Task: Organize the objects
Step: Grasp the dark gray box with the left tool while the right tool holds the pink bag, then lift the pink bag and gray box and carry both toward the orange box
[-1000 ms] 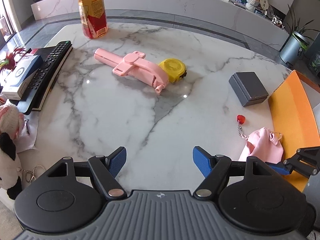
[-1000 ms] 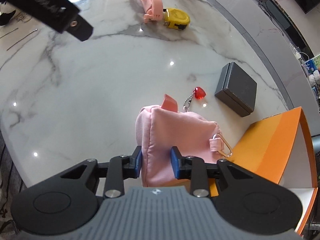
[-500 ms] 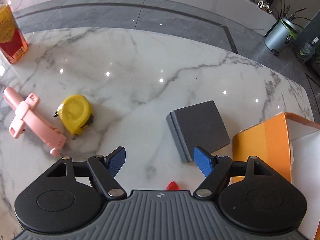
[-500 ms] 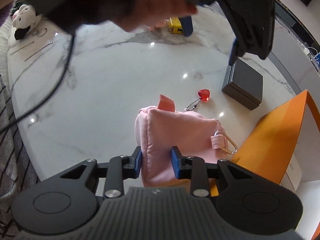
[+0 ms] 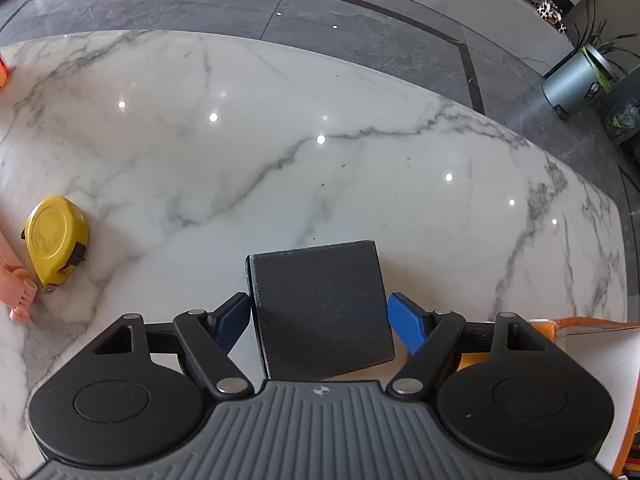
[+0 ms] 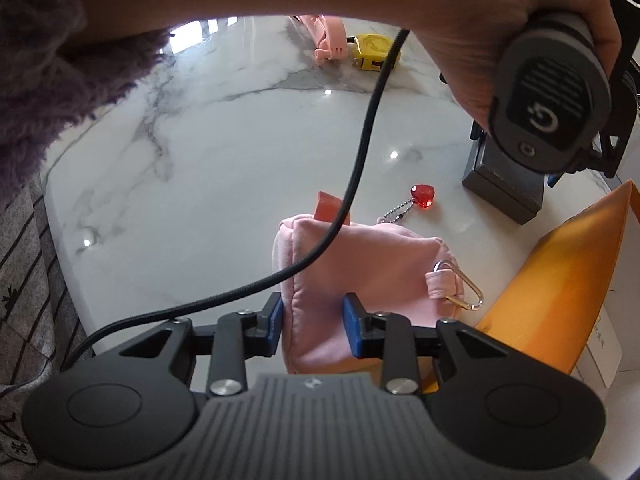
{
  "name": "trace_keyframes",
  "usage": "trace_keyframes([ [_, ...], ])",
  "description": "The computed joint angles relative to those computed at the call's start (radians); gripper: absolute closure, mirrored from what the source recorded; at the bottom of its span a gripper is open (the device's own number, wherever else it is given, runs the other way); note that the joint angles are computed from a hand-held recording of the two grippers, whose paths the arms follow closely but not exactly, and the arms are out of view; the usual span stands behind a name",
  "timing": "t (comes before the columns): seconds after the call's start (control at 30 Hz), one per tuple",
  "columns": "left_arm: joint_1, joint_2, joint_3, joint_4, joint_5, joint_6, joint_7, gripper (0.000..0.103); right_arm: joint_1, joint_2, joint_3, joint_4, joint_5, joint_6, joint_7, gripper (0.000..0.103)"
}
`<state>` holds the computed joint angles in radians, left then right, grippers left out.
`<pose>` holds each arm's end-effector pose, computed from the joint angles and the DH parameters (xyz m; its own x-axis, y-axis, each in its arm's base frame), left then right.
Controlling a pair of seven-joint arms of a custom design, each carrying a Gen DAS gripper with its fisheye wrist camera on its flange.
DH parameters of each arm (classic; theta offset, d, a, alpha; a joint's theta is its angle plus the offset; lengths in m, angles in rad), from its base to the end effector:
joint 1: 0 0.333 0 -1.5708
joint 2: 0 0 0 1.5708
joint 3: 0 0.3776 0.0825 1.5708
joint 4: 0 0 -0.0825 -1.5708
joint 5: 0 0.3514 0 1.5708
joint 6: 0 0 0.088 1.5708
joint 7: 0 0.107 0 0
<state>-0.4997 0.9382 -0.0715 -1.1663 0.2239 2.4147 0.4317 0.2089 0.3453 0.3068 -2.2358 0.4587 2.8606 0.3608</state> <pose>0.6975 -0.4203 0.3080 0.4106 -0.8860 0.2155 -0.8546 -0.4564 -0.2477 0.5135 0.2520 0.3311 0.9493 -0.3083 0.0621 -0.2636 -0.8877 -0.3776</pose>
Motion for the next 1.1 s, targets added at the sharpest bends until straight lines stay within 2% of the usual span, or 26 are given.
trace_keyframes([
  [0.17,-0.022,0.062,0.017,0.11,0.002,-0.098,-0.029,0.009,-0.007,0.001,0.005,0.004,0.011,-0.007,-0.011,0.068],
  [0.3,-0.059,0.142,0.039,0.284,0.061,-0.273,0.07,0.009,-0.003,0.002,0.001,0.008,0.01,-0.012,-0.006,0.068],
  [0.33,-0.076,0.144,0.056,0.284,0.086,-0.284,0.077,0.012,-0.004,0.001,0.002,0.007,0.012,-0.01,-0.01,0.068],
  [0.37,-0.079,0.127,0.057,0.25,0.106,-0.26,0.057,0.015,-0.005,0.001,0.005,0.004,0.015,-0.004,-0.015,0.068],
  [0.5,-0.073,0.042,0.044,0.085,0.13,-0.186,0.033,0.016,0.0,-0.002,0.007,-0.007,0.008,0.021,-0.025,0.068],
  [0.6,-0.086,-0.087,0.06,-0.139,0.2,-0.057,-0.002,0.016,-0.003,-0.003,0.016,-0.02,0.004,0.053,-0.031,0.069],
  [0.7,-0.113,-0.236,0.088,-0.363,0.294,0.04,-0.084,0.016,-0.021,-0.002,0.037,-0.025,0.021,0.076,-0.026,0.071],
  [0.83,-0.145,-0.426,0.106,-0.633,0.422,0.082,-0.27,0.016,-0.049,-0.008,0.071,-0.045,0.049,0.115,-0.043,0.074],
  [0.93,-0.166,-0.53,0.106,-0.796,0.522,0.113,-0.427,0.016,-0.094,-0.019,0.136,-0.098,0.083,0.203,-0.086,0.078],
  [1.0,-0.173,-0.577,0.099,-0.874,0.584,0.135,-0.525,0.016,-0.119,-0.013,0.183,-0.132,0.078,0.294,-0.096,0.079],
  [1.1,-0.167,-0.622,0.095,-0.962,0.703,0.209,-0.674,0.016,-0.169,-0.005,0.245,-0.171,0.07,0.382,-0.071,0.079],
])
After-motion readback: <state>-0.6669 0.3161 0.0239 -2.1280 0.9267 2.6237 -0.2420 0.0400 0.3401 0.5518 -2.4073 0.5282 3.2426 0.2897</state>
